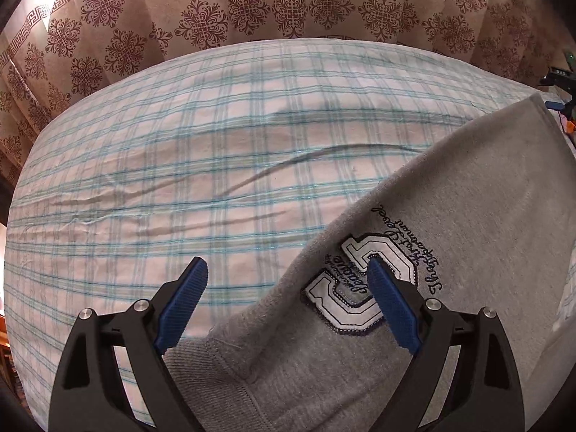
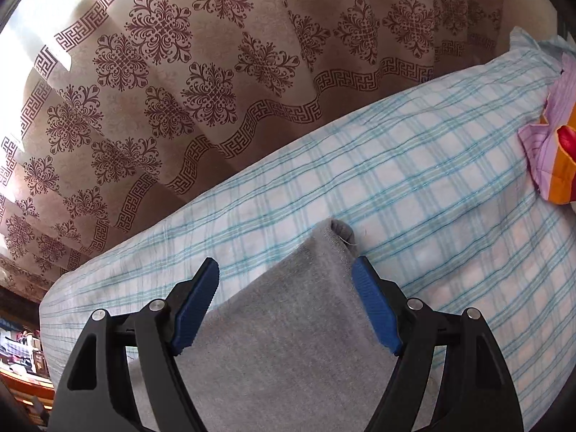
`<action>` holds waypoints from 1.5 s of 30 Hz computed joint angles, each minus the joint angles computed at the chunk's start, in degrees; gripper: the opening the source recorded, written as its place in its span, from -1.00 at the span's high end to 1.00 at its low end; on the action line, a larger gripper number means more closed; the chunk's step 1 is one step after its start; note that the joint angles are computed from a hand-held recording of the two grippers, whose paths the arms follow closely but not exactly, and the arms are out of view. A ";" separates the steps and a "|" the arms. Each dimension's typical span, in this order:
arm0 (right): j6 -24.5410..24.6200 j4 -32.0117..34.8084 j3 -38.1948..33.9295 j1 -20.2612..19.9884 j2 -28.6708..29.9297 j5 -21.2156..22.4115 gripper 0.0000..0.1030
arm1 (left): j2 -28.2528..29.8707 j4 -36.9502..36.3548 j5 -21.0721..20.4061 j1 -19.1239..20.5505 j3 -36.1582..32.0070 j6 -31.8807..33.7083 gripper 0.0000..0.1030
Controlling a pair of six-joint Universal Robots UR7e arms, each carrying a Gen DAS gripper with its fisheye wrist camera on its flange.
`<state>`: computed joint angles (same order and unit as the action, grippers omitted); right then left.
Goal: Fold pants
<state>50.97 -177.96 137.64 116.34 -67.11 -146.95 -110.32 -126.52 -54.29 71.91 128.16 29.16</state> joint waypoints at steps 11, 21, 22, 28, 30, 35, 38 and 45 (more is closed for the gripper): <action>11.38 21.60 -8.24 5.63 4.47 -12.68 -0.18 | 1.83 -0.33 -2.44 2.03 0.14 1.95 -0.47; 17.07 20.14 -4.48 -4.75 1.58 1.53 -0.28 | 3.93 -1.29 -4.88 3.77 -1.40 2.75 -0.37; 16.22 17.10 -3.90 -5.70 1.43 2.94 -0.36 | 3.91 -1.00 -5.54 3.98 -1.56 2.87 -0.30; 20.80 22.25 -6.98 -7.48 0.81 4.61 -0.55 | 1.05 2.40 -6.07 2.70 -1.24 2.64 0.85; 21.04 26.76 -8.75 -8.21 1.21 4.17 -0.51 | -0.49 4.14 -6.99 2.44 -1.45 3.35 0.89; 30.27 49.16 -13.52 -5.60 2.62 -1.41 0.30 | -4.24 6.57 -7.02 0.22 -0.93 3.71 0.90; 28.50 44.42 -9.76 -4.45 -0.12 -0.91 0.78 | -6.65 7.81 -7.74 -1.01 -1.04 2.88 0.90; 28.79 36.08 -1.48 2.46 -8.96 0.26 0.92 | -14.92 16.47 -8.07 -6.27 -2.66 0.25 0.90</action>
